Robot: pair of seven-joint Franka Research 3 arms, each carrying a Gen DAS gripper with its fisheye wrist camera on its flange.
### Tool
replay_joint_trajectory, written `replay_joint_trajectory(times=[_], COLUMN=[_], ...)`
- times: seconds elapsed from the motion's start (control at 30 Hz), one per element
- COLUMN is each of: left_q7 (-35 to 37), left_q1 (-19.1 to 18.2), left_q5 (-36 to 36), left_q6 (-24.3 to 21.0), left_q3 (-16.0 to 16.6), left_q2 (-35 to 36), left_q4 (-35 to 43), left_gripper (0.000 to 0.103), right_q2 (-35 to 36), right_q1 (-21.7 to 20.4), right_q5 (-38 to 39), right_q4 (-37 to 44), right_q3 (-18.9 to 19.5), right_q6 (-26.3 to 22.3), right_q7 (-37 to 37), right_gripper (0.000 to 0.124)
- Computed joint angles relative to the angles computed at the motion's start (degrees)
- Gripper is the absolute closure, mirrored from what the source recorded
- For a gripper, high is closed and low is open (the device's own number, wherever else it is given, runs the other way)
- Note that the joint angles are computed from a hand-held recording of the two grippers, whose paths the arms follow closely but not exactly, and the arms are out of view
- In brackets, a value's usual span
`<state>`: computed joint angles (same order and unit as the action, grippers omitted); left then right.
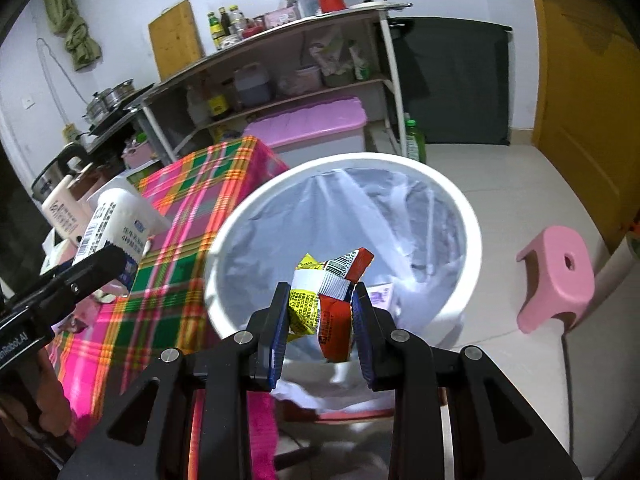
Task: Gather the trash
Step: 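Carry yogurt cup and chip bag over the bin and release both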
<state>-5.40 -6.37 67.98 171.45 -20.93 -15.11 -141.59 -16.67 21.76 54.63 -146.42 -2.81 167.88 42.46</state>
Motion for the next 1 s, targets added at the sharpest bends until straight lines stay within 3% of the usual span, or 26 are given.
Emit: replay_joint_trajectory(times=[0.2,0.47,0.63,1.0], left_q7=[2.01,4.8,3.46,-2.69], left_q1=[-1.4,-4.59,-5.38,-4.4], left_q5=[1.76,1.67,3.16,5.92], left_q6=[0.73,2.34,2.69,2.5], left_q3=[0.63,3.99,5.09,4.41], left_q2=[5.85,10.89,10.99,6.41], left_q4=[4.89,8.79,8.86,4.96], left_gripper=[0.043,0.042,0.042,0.042], right_q2=[2.17,3.94,3.89,-0.76], right_q1=[-1.74,-3.08,-3.05,-1.3], right_q5=[-2.25,-2.84,-1.17,2.48], right_q4=[1.31,2.49,2.5,-0.42], right_q3=[0.09,0.2,0.24,-0.68], right_q6=[0.11,-0.34,0.48,0.35], right_q7=[1.1,0.7,-0.41,-2.96], right_gripper=[0.093,0.091,0.084,0.084])
